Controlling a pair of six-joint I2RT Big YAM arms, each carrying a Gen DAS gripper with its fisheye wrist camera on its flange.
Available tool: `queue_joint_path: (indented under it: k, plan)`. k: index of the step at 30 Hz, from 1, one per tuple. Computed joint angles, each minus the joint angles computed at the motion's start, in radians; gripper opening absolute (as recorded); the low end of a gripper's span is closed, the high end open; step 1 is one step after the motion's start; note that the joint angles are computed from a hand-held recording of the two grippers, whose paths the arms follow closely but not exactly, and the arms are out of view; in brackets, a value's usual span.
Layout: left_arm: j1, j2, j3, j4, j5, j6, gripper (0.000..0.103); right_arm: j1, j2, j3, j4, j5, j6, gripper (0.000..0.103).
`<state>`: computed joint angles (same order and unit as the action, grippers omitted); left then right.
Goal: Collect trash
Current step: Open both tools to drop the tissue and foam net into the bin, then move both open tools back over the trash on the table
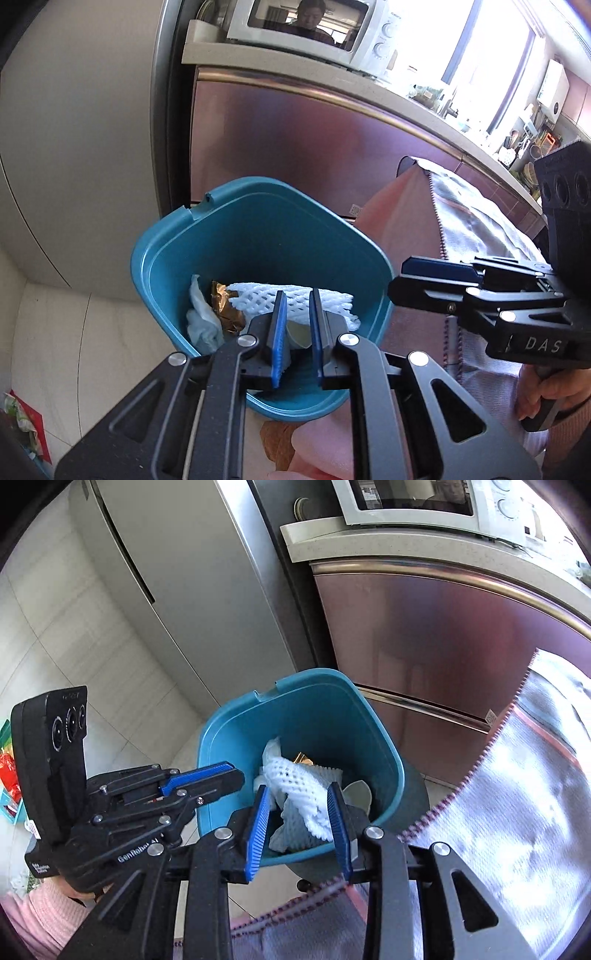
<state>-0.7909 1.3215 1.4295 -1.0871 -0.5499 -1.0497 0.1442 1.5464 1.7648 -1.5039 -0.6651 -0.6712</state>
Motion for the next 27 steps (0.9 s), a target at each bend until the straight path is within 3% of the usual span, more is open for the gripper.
queue_joint_path:
  k: [9,18,27]
  plan:
    - [-0.048,0.003,0.047,0.047,-0.051,0.059,0.019,-0.073,-0.057,-0.043,-0.021,-0.058,-0.064,0.032]
    - [-0.123,0.071,0.161,0.112,-0.077,0.199,0.026,-0.232,-0.114,-0.044,-0.093,-0.174,-0.169,0.038]
    - [-0.190,0.233,0.345,0.201,0.029,0.372,0.030,-0.454,-0.152,-0.045,-0.130,-0.241,-0.231,0.039]
